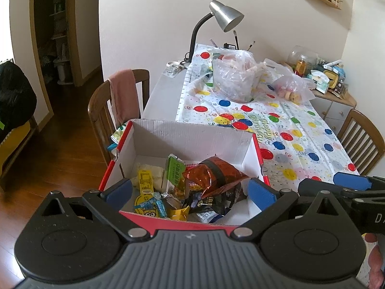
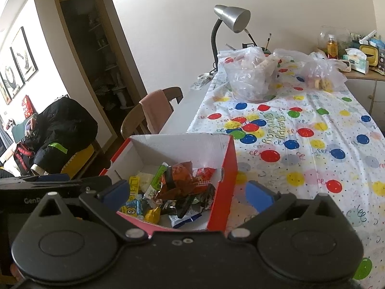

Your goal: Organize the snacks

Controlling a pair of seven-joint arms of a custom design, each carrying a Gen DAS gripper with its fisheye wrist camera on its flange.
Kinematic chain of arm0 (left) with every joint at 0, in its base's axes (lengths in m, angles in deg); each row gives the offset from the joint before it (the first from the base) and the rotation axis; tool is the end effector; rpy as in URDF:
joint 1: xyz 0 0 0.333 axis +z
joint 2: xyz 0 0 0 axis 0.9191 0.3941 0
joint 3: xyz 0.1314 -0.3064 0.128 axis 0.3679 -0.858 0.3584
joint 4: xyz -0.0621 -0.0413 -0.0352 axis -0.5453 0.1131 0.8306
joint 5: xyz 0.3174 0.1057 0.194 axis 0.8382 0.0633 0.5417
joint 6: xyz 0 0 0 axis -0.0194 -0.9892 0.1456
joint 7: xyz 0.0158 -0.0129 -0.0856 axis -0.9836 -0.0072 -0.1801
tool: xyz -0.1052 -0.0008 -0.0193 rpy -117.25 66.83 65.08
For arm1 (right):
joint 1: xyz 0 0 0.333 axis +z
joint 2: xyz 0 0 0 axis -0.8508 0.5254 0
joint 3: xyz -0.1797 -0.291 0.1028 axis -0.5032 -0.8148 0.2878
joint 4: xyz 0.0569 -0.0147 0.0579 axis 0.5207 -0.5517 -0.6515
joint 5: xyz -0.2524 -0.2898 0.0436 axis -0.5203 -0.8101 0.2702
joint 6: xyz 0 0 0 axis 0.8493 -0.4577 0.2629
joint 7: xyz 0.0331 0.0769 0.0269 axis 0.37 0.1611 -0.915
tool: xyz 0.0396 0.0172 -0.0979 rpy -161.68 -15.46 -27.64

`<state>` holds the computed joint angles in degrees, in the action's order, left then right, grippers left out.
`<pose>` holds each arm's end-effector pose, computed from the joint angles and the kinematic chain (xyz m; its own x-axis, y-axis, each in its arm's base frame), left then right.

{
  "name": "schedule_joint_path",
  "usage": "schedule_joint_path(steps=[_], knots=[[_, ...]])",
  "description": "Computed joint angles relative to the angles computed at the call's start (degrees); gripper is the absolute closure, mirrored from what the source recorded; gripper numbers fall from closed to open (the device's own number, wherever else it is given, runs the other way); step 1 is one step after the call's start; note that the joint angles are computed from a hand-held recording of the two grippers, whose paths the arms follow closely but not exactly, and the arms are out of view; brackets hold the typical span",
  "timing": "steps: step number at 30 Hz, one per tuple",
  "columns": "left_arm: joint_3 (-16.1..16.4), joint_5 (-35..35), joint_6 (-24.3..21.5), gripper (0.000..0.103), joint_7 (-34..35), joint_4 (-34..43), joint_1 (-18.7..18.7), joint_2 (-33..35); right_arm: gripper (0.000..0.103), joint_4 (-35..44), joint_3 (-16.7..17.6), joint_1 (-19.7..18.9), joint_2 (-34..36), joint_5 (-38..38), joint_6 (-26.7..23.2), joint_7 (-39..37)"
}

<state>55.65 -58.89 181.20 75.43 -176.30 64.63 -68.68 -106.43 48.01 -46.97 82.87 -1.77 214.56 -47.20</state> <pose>0.5884 -0.1182 0.5983 0.1543 -0.9845 0.0831 -0.6437 -0.1640 -0.7475 0.6332 0.1441 0.5566 0.4239 -0.8595 -0.2855 -0.6273 -0.0512 -0.7771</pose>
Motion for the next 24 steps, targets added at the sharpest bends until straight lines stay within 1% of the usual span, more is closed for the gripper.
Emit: schedule_joint_path(steps=[24], knots=[[-0.24,-0.75,-0.26,0.000,0.24,-0.61,-0.34,-0.13,0.000,-0.55,-0.33,-0.05,-0.10,-1.14,-0.36,2.19]])
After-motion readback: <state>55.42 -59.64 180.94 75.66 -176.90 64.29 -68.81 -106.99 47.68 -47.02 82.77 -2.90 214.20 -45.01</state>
